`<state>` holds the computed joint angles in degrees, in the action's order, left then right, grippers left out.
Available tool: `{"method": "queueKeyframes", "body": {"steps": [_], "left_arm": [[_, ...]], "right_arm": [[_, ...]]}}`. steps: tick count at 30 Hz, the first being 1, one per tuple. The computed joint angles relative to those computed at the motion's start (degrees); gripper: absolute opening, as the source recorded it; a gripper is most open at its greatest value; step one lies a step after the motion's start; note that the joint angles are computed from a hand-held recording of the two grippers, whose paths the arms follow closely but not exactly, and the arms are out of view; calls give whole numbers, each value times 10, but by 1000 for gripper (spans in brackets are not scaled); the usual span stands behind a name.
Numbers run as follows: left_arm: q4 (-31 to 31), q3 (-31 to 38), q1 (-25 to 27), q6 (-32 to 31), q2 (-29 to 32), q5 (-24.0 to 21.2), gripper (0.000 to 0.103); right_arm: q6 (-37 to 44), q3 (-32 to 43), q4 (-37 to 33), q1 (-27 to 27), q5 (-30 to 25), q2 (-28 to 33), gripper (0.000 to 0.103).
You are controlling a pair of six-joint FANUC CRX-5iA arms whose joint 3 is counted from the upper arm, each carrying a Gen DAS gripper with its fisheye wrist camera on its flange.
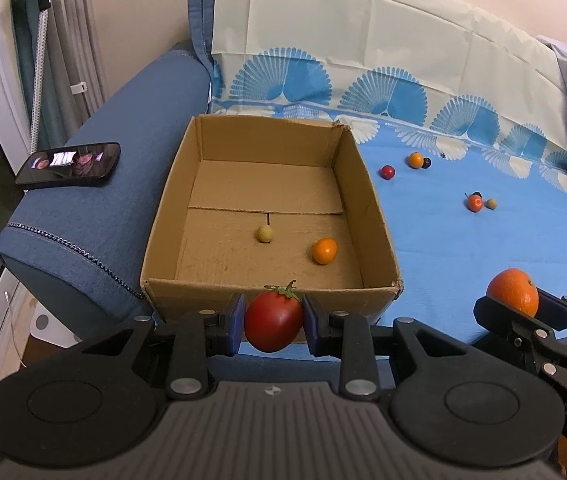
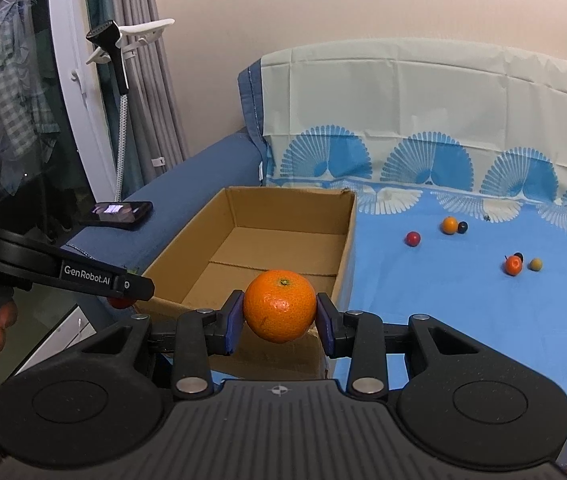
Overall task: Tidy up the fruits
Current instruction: 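Carry the red tomato and mandarin toward the cardboard box with both tools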
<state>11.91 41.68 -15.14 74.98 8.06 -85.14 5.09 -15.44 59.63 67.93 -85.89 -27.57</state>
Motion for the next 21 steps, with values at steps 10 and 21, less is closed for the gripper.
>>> {"method": "queueKeyframes", "body": {"steps": [10, 21], "left_arm": [[-11, 32, -4, 13, 34, -20, 34], [-37, 117, -12, 31, 107, -56, 34]], "right_arm": [[30, 14, -46, -45, 36, 12, 39], [101, 66, -152, -158, 101, 53, 39]]}}
